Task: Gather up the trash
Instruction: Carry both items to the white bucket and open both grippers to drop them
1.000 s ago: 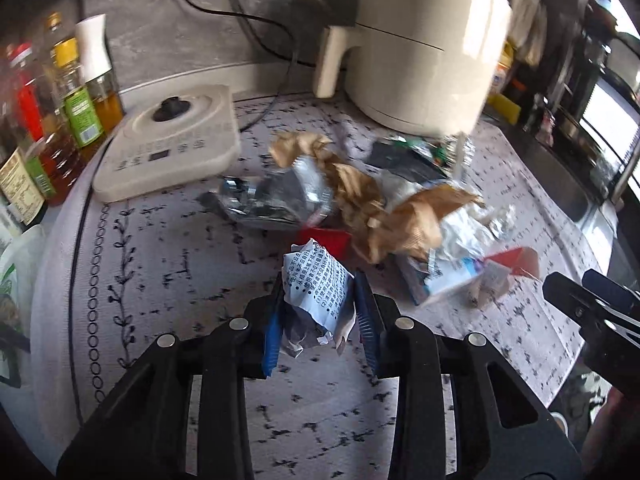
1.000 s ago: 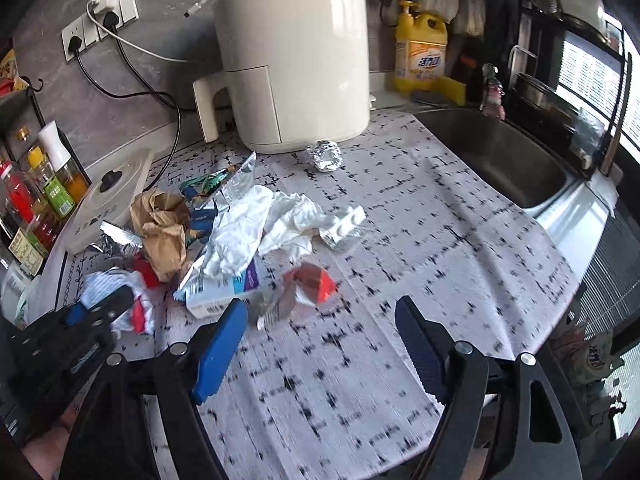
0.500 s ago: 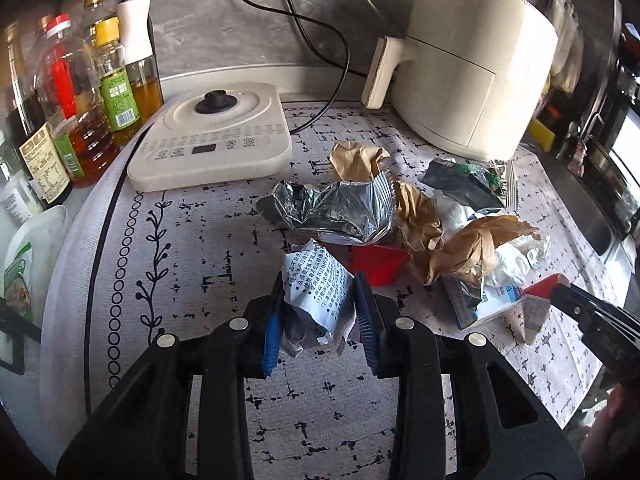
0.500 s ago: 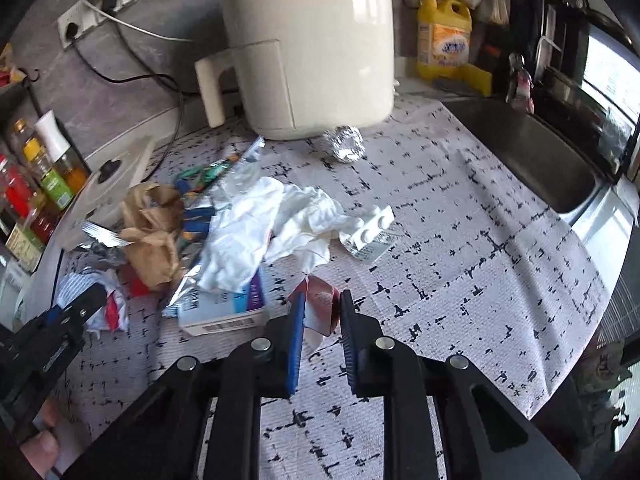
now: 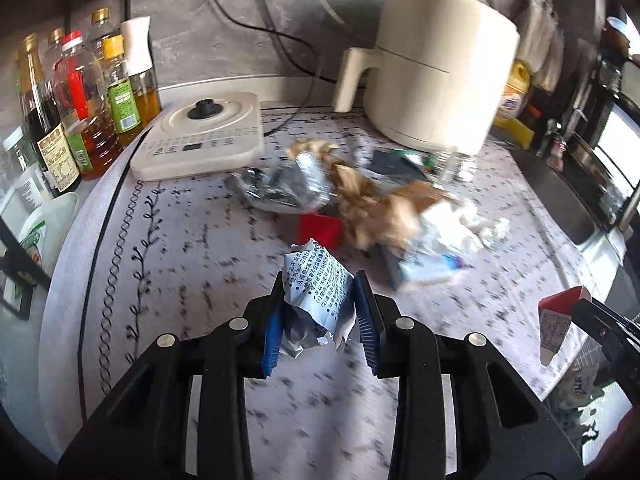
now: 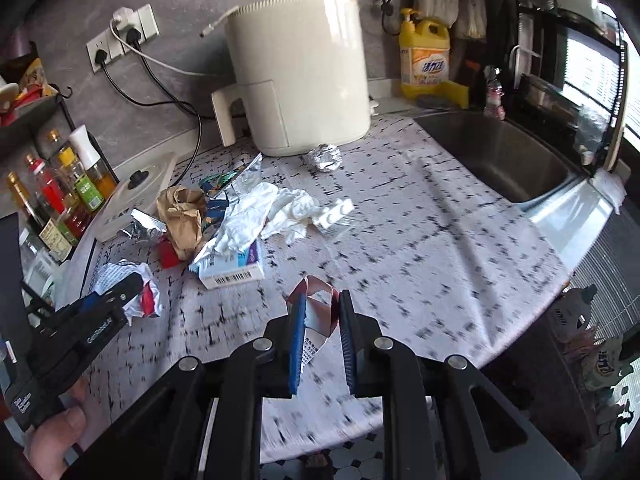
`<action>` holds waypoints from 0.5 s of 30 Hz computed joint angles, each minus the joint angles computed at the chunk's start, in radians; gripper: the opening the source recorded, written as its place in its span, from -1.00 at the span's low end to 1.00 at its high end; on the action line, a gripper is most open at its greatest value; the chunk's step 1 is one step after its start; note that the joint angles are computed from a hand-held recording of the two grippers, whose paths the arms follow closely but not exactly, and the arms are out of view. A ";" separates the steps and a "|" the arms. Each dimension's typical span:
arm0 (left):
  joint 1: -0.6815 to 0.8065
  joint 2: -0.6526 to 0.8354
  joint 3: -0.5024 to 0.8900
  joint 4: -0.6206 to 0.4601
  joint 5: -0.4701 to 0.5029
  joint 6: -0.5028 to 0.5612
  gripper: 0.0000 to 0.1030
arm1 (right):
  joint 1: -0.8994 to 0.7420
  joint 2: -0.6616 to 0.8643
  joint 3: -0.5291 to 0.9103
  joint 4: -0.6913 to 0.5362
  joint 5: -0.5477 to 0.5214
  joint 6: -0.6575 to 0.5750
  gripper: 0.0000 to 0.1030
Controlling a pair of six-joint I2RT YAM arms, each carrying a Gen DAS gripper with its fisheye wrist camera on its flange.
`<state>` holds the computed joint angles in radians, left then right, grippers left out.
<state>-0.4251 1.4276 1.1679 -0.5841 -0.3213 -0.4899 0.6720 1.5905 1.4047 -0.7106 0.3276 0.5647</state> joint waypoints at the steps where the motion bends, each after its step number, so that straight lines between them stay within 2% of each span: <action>1: -0.026 -0.005 0.003 -0.009 -0.012 -0.011 -0.36 | 0.000 -0.036 -0.029 -0.002 0.005 0.003 -0.67; 8: -0.272 -0.019 0.052 -0.087 -0.138 -0.109 -0.36 | -0.007 -0.318 -0.220 -0.063 0.041 0.035 -0.67; 15: -0.525 0.054 0.154 -0.183 -0.235 -0.231 -0.36 | -0.044 -0.655 -0.357 -0.265 0.086 0.078 -0.67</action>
